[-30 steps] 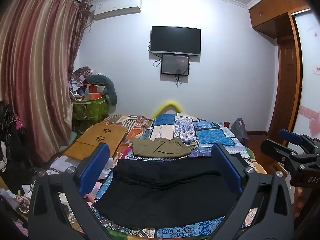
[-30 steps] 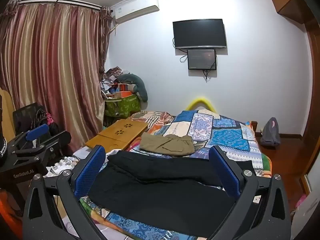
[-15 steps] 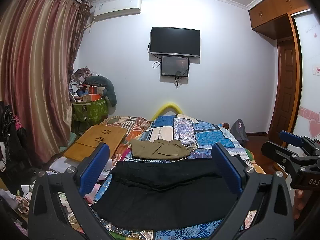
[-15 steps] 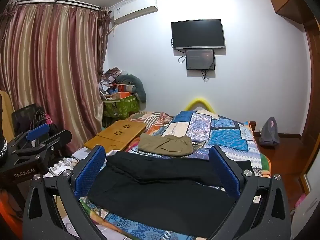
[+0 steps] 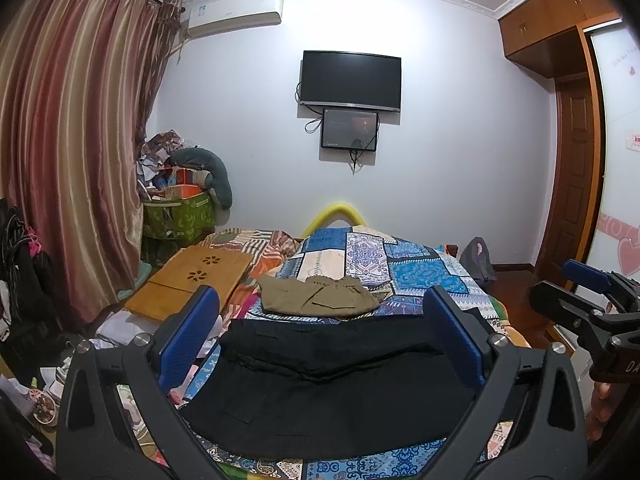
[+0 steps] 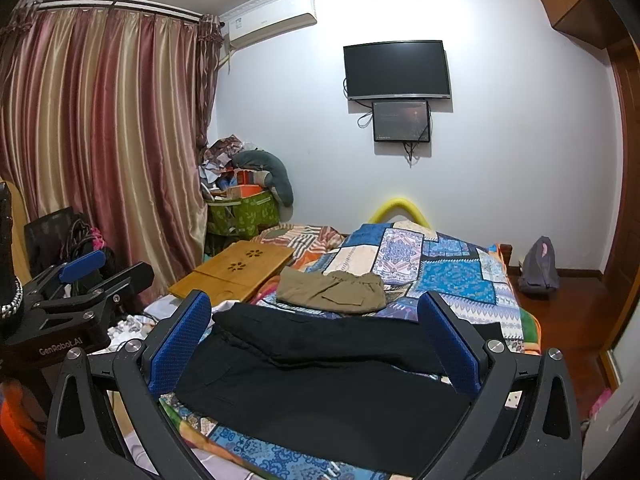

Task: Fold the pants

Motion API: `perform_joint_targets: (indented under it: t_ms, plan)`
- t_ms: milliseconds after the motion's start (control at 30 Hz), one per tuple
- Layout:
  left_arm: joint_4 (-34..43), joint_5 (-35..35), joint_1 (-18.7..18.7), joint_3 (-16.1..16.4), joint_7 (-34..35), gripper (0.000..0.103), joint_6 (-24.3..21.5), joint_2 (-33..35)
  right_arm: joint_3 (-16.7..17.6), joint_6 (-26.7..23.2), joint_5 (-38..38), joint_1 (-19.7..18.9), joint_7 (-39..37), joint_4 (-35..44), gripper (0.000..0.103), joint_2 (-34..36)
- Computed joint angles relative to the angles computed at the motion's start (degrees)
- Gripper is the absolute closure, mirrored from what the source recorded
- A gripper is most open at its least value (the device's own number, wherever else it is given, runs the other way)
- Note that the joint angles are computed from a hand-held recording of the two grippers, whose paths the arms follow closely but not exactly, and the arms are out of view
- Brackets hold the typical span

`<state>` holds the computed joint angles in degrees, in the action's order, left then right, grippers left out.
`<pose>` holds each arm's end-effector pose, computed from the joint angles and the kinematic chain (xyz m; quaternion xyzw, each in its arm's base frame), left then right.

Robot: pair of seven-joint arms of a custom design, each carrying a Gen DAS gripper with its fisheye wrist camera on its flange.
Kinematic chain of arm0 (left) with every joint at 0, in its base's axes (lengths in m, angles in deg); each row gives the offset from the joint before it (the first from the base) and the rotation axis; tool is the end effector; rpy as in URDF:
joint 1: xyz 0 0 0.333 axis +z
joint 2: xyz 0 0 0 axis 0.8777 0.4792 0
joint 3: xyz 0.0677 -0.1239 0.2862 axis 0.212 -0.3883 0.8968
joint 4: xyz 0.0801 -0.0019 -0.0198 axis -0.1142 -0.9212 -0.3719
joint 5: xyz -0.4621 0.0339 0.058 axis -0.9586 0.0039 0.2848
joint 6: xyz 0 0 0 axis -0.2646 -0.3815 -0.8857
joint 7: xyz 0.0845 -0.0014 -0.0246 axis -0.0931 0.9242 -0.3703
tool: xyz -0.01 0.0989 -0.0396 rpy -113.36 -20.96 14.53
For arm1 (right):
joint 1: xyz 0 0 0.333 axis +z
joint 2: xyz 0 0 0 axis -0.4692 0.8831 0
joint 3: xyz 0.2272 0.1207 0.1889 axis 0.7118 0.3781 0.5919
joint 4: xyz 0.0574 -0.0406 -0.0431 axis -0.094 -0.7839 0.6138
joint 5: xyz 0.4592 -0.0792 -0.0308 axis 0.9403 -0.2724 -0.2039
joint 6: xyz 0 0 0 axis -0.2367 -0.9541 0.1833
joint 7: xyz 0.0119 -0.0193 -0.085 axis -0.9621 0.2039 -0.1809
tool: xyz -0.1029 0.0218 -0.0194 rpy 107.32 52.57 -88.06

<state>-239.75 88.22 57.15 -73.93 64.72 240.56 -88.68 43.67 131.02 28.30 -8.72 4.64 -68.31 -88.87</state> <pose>0.3288 -0.1699 0.6315 -0.6395 0.4760 -0.3882 0.4624 0.4828 0.0765 0.6680 -0.7179 0.3858 -0.2257 0.5337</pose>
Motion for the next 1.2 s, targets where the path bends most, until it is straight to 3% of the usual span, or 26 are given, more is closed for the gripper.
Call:
perform_joint_targets:
  t_ms: [1200]
  plan:
    - [-0.9, 1.5, 0.9, -1.1, -1.9, 0.0, 0.9, -1.3, 0.4, -0.3, -1.0, -0.1, 1.4, -0.1, 0.0, -0.3]
